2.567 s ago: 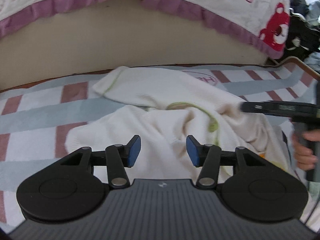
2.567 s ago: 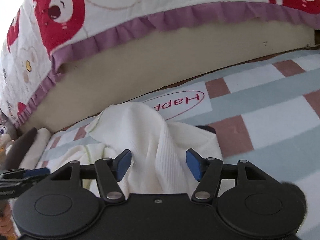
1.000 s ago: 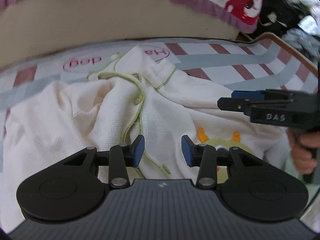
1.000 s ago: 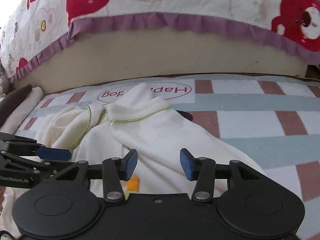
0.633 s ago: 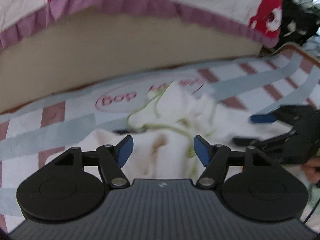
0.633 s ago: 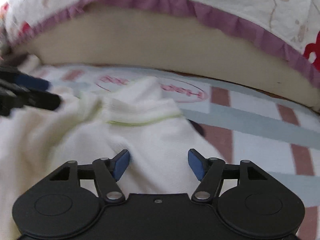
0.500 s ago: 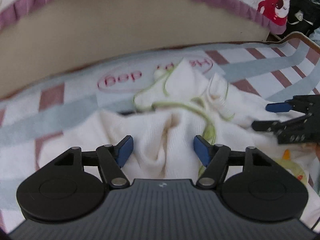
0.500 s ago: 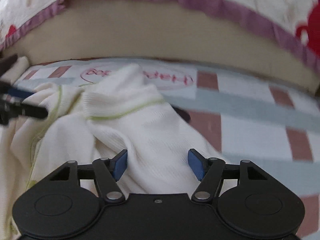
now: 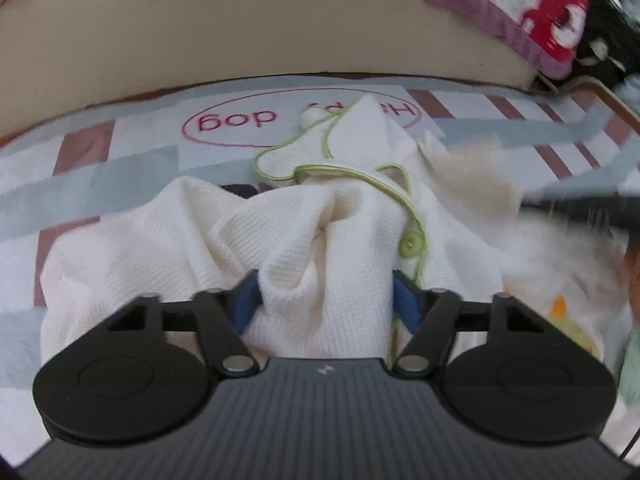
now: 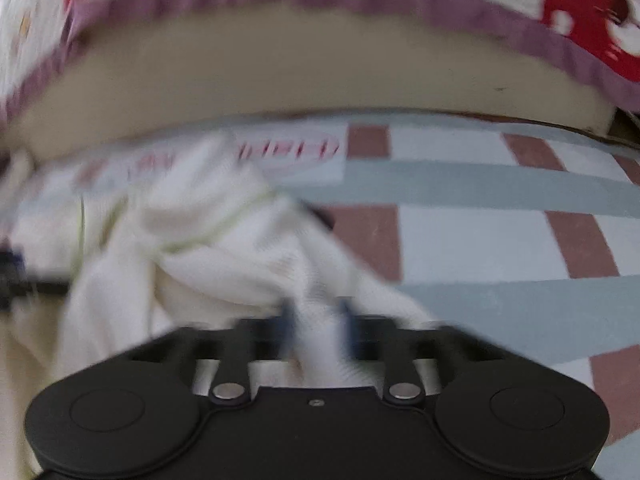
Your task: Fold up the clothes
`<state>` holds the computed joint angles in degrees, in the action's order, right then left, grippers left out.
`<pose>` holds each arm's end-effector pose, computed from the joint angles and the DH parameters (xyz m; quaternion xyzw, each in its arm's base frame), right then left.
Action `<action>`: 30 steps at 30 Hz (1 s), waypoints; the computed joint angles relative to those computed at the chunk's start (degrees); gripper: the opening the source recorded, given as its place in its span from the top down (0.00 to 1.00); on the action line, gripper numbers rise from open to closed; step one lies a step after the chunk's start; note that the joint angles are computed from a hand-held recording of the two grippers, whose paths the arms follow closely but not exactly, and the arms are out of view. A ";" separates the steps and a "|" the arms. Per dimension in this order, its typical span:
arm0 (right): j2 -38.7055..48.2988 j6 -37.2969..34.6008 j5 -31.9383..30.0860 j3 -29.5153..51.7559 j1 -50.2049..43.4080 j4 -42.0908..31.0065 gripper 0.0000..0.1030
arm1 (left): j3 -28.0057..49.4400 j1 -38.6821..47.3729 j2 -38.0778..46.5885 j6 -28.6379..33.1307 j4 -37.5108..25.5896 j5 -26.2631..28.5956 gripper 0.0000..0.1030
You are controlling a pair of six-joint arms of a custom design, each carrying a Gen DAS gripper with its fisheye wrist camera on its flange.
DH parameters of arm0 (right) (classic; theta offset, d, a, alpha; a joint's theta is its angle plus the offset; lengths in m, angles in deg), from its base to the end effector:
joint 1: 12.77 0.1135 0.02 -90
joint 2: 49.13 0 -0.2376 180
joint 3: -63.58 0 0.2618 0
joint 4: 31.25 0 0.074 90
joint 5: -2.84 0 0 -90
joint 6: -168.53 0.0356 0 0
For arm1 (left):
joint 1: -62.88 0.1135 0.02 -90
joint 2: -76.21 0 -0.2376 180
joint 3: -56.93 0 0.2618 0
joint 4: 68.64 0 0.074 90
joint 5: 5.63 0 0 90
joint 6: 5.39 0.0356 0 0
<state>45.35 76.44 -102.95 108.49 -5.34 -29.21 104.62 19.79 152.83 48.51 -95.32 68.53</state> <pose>0.2778 0.0460 0.0712 -0.1262 0.9160 0.1446 0.3524 0.1931 -0.1673 0.1287 0.0170 0.9469 -0.0852 0.3095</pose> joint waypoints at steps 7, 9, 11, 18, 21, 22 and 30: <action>-23.40 0.23 18.01 -10.03 -12.29 7.57 0.95 | -1.84 -2.90 -8.36 1.42 -4.21 -2.60 0.56; -22.53 3.80 14.05 -8.35 -20.28 5.10 0.95 | -2.30 -2.48 -9.78 0.40 -5.24 -2.81 0.55; -18.75 5.23 17.21 -6.82 -23.77 6.01 0.95 | -2.58 -1.90 -10.66 -1.18 -6.34 -3.29 0.55; -17.71 9.31 21.41 -5.10 -33.56 9.23 0.95 | -4.69 -1.29 -14.29 -5.35 -9.62 -6.82 0.54; -13.25 10.33 24.91 0.32 -34.80 2.36 0.85 | -5.42 -0.99 -16.36 -6.64 -11.73 -8.85 0.54; -10.06 10.13 25.68 3.58 -34.47 -1.73 0.83 | -5.81 -0.77 -17.54 -7.17 -12.51 -9.82 0.54; -14.74 9.88 -6.85 3.09 -29.96 -8.72 0.59 | -10.43 11.27 -25.33 -5.52 -11.24 -6.12 0.48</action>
<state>30.61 86.32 -109.80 111.57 -35.31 -37.93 94.19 31.05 127.51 42.99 -106.56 62.41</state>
